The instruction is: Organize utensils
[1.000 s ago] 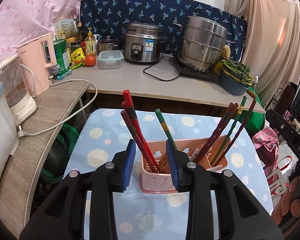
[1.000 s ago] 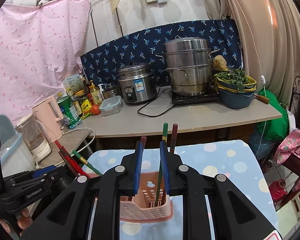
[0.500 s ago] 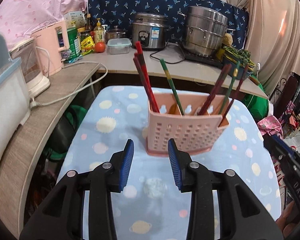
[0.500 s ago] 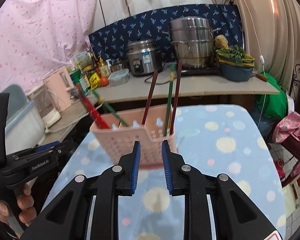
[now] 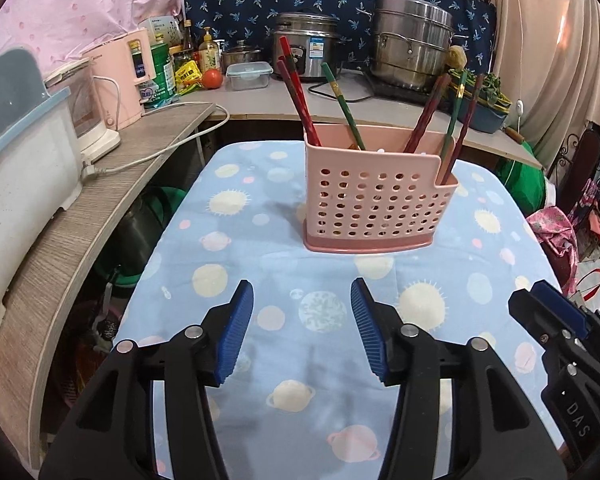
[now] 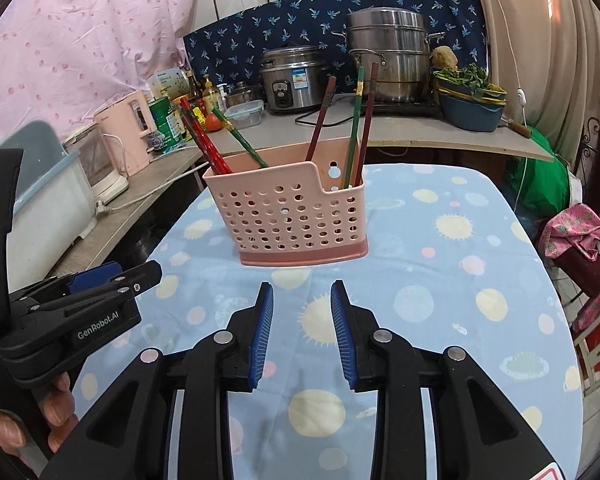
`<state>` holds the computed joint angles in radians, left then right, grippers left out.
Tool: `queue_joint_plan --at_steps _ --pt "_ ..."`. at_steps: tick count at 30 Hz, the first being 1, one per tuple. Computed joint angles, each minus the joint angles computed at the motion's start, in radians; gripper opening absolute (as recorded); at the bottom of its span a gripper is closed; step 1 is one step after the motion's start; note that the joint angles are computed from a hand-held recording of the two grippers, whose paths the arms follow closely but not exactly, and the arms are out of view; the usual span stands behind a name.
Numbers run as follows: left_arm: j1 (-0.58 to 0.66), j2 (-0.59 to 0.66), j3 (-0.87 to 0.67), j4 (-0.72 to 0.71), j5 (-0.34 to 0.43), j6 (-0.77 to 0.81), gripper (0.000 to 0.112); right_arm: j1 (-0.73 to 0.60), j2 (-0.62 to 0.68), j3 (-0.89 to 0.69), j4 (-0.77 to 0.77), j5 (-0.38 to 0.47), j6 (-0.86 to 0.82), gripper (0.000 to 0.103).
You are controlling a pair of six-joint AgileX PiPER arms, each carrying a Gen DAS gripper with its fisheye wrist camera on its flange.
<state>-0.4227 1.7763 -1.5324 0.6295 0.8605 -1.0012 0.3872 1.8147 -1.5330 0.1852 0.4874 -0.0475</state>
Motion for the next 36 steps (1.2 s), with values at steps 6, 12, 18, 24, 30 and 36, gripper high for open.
queue_joint_plan --at_steps 6,12,18,24,30,36 --pt "-0.010 -0.007 0.017 -0.007 0.006 -0.019 0.059 0.011 -0.019 0.023 -0.048 -0.009 0.040 0.041" --pt "-0.022 -0.011 0.015 0.007 0.022 -0.040 0.072 0.016 -0.035 0.030 -0.106 -0.007 0.086 0.050" --pt "-0.027 -0.004 -0.004 0.003 0.037 -0.032 0.082 0.011 -0.028 0.010 -0.082 0.023 0.075 0.056" --pt "-0.041 0.000 -0.022 0.023 0.065 -0.040 0.092 0.013 -0.025 -0.004 -0.097 0.035 0.098 0.065" --pt "-0.035 0.003 -0.033 0.015 0.088 -0.041 0.094 0.011 -0.022 -0.019 -0.117 0.054 0.127 0.074" --pt "-0.038 0.012 -0.049 0.016 0.110 -0.031 0.094 0.017 -0.020 -0.025 -0.167 0.062 0.168 0.078"
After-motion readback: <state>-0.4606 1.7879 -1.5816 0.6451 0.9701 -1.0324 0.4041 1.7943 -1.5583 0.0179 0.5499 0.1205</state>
